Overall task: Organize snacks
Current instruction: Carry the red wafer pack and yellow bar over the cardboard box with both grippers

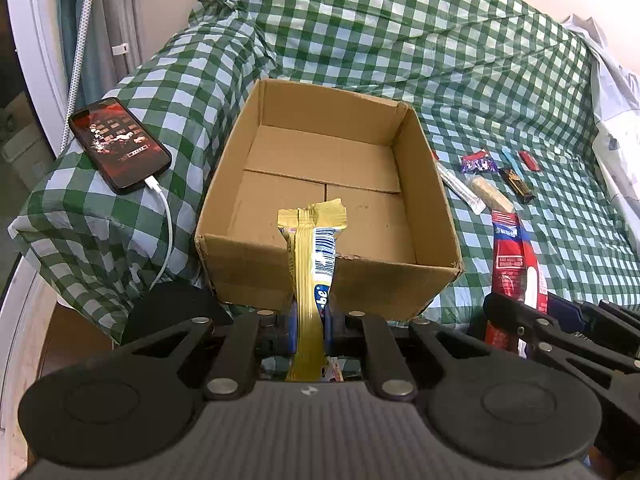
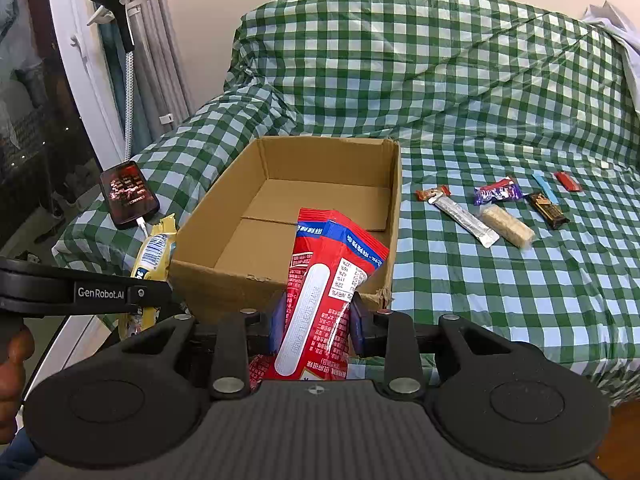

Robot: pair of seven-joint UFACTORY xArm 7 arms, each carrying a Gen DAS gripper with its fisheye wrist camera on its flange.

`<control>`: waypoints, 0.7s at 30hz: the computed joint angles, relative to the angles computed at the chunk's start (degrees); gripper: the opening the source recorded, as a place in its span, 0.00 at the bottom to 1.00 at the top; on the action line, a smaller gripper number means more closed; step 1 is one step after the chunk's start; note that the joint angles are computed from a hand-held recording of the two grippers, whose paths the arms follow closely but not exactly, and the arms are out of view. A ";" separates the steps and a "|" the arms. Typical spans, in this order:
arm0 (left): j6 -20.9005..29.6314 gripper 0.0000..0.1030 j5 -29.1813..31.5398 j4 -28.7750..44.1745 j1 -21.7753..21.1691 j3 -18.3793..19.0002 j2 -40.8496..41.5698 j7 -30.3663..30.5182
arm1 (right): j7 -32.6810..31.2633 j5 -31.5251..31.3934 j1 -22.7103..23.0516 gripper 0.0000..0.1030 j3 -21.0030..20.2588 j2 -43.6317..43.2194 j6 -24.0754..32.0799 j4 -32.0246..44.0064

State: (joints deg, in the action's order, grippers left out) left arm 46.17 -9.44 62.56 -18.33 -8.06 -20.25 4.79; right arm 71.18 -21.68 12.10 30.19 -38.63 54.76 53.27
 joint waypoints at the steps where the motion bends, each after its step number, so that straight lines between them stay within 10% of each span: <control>1: 0.04 0.13 0.06 0.07 0.01 -0.06 0.13 -0.09 | 0.01 0.01 -0.03 0.33 -0.02 0.21 -0.06 0.07; 21: -0.83 0.13 0.57 6.55 0.84 0.12 7.84 -0.16 | -1.81 -1.59 -0.67 0.33 -2.74 3.36 -1.46 0.77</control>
